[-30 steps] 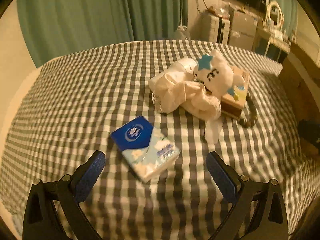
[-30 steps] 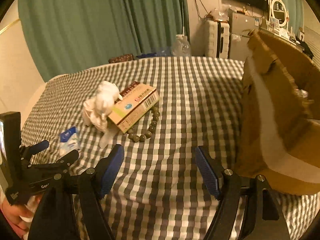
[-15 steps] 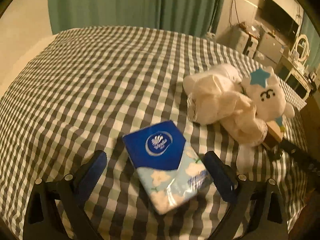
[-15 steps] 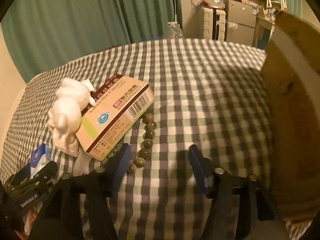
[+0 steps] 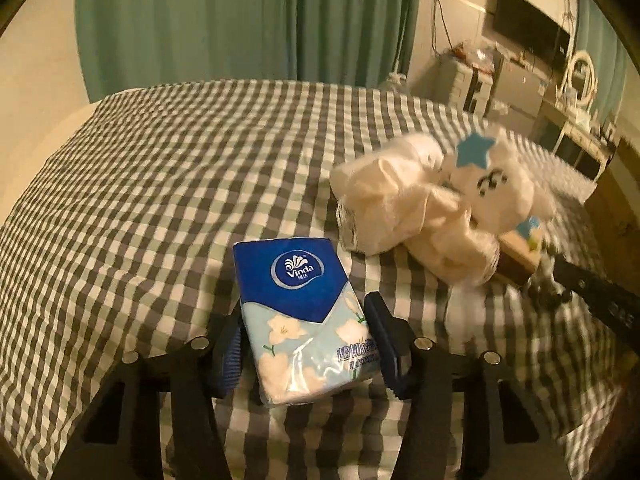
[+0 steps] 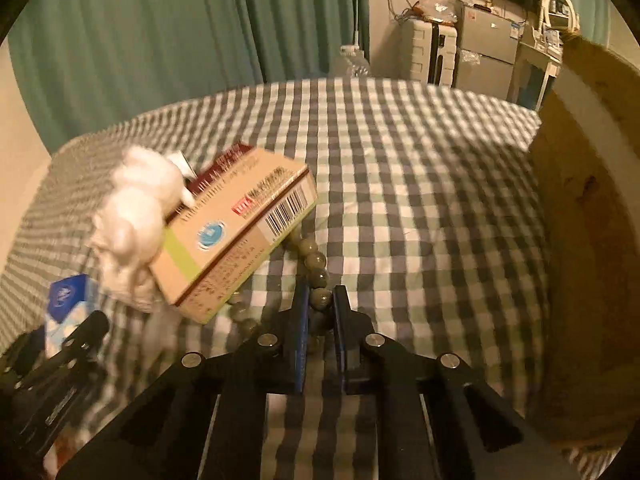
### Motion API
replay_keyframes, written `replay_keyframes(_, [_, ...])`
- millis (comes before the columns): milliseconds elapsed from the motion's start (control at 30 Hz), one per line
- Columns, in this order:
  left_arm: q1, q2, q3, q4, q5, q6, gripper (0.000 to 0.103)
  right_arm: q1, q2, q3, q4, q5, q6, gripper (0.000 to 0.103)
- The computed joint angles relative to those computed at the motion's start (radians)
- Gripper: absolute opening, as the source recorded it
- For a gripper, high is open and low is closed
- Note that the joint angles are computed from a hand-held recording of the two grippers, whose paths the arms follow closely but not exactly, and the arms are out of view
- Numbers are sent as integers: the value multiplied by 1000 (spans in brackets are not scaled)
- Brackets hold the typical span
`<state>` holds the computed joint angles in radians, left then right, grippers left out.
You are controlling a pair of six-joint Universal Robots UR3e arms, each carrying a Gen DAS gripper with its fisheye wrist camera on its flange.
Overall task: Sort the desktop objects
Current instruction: 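Grasp the bead bracelet with right tool while left tool grasps the blue Vinda tissue pack, then carry the bracelet and tissue pack with both tools over the cardboard box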
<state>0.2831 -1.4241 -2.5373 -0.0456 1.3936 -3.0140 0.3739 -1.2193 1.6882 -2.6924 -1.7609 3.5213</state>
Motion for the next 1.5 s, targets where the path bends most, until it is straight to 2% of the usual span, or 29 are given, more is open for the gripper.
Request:
replay_keyframes(133, [78,121,-48,-12,-79,19,55,2,-113,56,10,3,7,11])
replay_keyframes(233, [174,281,-83,-119,-204,62,55,-21,-203,100,31,59,33,11])
replay_keyframes(300, [188,363,-91,-174,-211,93,55,-29,-258,130,34,95,58,11])
replay_keyframes(500, [238,637,-11,-560,-264,131,55,9,-341,123,107,66,64,11])
replay_keyframes(533, [252,688,30,-674,-284,147,55,23,-353,114,129,51,63,11])
replay_keyframes(700, [171,712,185,-864,-249,120,55,54,-432,87,220,17,46,11])
replay_keyframes(767, [170,738,244,-935,-265,133,55,73,-460,70,256,-9,46,11])
replay_keyframes(900, [51,670,355,-932,-200,109,55,85,-513,20,333,-29,32,11])
replay_keyframes(1067, [-134,551,493,-875,-125,17,55,82,-582,-39,421,-57,7,11])
replay_keyframes(1300, [-535,234,779,-762,74,-125,55,-41,-716,-116,557,-30,-107,11])
replay_keyframes(1367, [-639,136,874,-755,116,-149,55,-121,-769,-137,609,-2,-152,11])
replay_keyframes(1500, [-806,-73,1081,-746,181,-182,56,-458,-892,-171,748,242,-305,11])
